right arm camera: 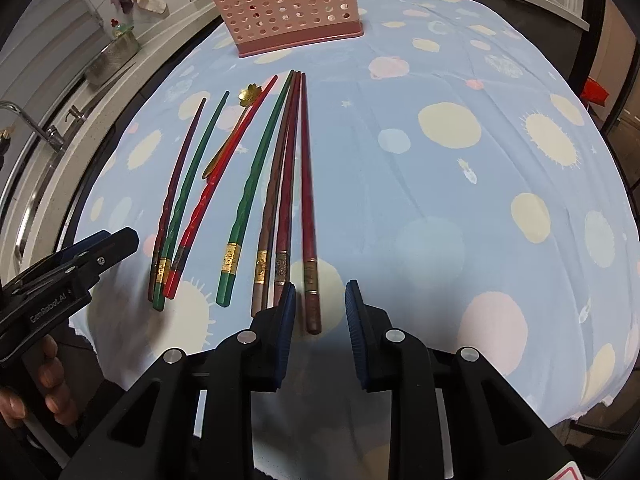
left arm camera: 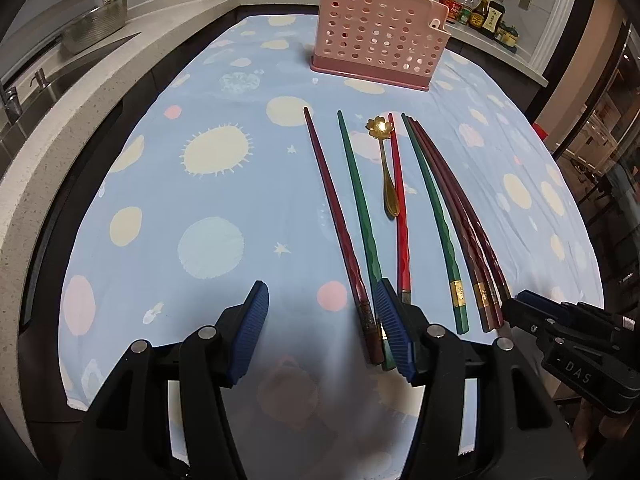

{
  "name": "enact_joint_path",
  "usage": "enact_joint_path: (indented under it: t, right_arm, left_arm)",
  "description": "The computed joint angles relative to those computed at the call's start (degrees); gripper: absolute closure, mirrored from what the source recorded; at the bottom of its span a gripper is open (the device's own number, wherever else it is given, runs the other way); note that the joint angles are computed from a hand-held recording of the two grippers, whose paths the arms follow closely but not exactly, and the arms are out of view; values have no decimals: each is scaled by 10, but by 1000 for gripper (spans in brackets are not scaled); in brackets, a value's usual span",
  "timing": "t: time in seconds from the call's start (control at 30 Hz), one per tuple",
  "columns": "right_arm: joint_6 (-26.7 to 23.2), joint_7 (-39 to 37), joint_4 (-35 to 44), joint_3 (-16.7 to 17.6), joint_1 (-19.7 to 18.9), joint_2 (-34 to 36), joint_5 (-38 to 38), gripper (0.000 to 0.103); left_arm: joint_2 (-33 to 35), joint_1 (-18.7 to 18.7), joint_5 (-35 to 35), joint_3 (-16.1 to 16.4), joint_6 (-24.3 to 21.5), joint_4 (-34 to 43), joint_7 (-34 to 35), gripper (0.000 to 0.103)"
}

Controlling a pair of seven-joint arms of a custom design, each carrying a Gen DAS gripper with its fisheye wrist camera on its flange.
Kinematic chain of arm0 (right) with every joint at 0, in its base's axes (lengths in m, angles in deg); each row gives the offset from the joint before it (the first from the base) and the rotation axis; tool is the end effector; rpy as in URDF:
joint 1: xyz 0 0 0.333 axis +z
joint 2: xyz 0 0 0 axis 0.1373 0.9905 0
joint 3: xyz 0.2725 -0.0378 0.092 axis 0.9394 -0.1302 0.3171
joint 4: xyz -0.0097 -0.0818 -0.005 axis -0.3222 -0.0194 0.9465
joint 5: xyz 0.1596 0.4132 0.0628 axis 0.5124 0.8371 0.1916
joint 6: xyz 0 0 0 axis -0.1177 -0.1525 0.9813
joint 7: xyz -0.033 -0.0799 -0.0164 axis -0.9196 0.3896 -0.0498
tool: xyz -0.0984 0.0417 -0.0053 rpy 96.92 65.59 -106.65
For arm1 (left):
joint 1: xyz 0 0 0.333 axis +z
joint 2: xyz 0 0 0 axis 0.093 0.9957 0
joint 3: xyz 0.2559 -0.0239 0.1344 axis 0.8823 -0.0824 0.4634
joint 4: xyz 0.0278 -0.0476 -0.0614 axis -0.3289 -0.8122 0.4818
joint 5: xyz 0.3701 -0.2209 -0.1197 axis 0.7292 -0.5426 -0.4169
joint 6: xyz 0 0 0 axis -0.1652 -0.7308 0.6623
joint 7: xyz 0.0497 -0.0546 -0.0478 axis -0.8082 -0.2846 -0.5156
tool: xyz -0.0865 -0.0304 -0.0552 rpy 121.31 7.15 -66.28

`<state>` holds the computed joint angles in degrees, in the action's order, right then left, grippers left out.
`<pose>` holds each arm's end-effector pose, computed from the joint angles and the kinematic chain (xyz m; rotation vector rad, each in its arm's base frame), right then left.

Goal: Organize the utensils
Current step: 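Move both open tools back down to the remaining chopsticks, then grasp a dark red chopstick with the left tool while the right tool grasps another dark red chopstick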

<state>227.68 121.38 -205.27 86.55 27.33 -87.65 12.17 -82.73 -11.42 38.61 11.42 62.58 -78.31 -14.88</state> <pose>0.4989 0.1711 0.3834 -2.2238 1.4464 -0.0721 0.4138 -0.3250 0.4180 -2.2142 1.5583 -0.5641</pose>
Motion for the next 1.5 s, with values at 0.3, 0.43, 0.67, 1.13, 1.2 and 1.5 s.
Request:
enact_joint_path:
  t: [0.3, 0.43, 0.67, 1.13, 1.2, 1.5]
  right_arm:
    - [10, 8, 11, 1, -3, 16, 2, 95]
    - [11, 8, 9, 2, -4, 15, 1, 95]
    - [8, 9, 9, 2, -4, 14, 4, 95]
    - [5, 7, 9, 1, -5, 13, 6, 95]
    - [5, 7, 8, 1, -5, 13, 7, 95]
    - [5, 3, 5, -1, -5, 8, 11, 96]
  left_arm:
    - [13, -3, -5, 2, 9, 3, 8, 50]
    - [25, -7, -10, 5, 10, 7, 18, 50]
    - [28, -10, -20, 8, -2, 7, 20, 50]
    - [17, -9, -11, 4, -20, -1, 8, 60]
    - [14, -9, -11, 5, -17, -4, 6, 73]
    - [-15, -5, -34, 9, 27, -38, -1, 96]
